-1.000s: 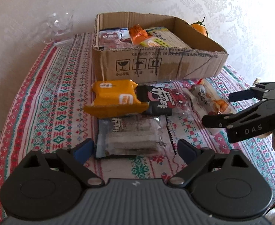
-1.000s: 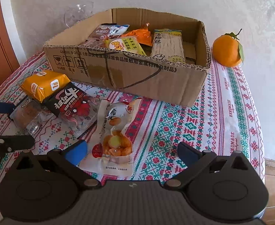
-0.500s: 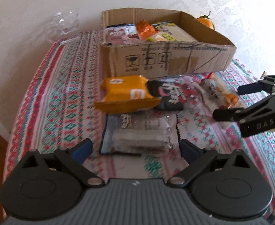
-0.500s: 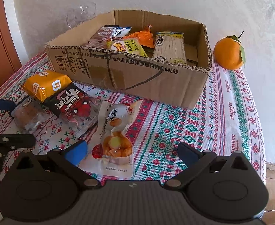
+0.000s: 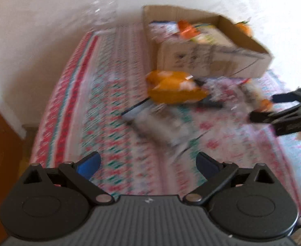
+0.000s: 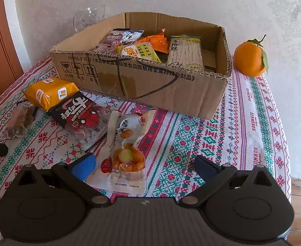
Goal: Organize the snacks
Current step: 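Move both tools back over the remaining snacks on the tablecloth, then close the left tool on the clear grey pack while the right tool grasps the white egg-snack bag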
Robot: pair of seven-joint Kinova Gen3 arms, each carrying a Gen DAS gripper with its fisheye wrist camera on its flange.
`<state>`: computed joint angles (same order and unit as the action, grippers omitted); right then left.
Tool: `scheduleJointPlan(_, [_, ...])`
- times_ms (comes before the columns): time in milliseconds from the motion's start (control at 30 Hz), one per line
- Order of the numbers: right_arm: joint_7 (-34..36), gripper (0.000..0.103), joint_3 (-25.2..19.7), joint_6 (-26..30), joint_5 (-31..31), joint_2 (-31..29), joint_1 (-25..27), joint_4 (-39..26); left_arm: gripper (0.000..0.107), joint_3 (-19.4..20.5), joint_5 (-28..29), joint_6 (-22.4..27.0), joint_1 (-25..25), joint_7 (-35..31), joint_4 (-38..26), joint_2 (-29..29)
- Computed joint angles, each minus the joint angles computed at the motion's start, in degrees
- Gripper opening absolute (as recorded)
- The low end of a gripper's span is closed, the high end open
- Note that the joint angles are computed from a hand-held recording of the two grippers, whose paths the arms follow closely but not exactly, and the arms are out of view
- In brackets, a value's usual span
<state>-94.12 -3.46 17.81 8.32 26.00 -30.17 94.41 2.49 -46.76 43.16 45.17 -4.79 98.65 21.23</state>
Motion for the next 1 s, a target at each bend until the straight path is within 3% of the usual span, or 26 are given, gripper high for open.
scheduleJointPlan(167, [0.05, 0.103, 0.08, -0.42, -0.03, -0.09, -0.02, 0.31, 0.100, -2.05, -3.59, 1.62, 1.90, 3.93, -4.82, 3.78])
scheduleJointPlan(300, [0.55, 0.103, -0.35, -0.41, -0.15, -0.07, 0.39, 0.27, 0.100, -2.25, -0.38, 5.89, 1.09, 1.57, -9.10, 7.01])
scheduleJointPlan(467, [4.68, 0.103, -3.48, -0.06, -1.82, -0.11, 3.64, 0.23, 0.100, -3.48, 0.03, 7.56, 2.69, 5.14, -5.87, 5.62])
scheduleJointPlan(700, [0.91, 0.103, 1.61, -0.66, -0.03, 0.68, -2.30, -0.66, 0.100, -2.26, 0.09, 8.50, 1.32, 6.17, -6.70, 5.99])
scheduleJointPlan(900, [-6.26, 0.103, 9.77, -2.54, 6.50, 0.39, -10.01, 0.78, 0.100, -2.48, -0.06, 7.39, 1.51, 4.63, -7.86, 6.88])
scheduleJointPlan(1000, [-7.15, 0.097, 8.19, -1.80, 6.41, -0.12, -8.07, 0.90, 0.100, -2.86, -0.12, 7.36, 1.93, 5.14, -7.71, 6.89])
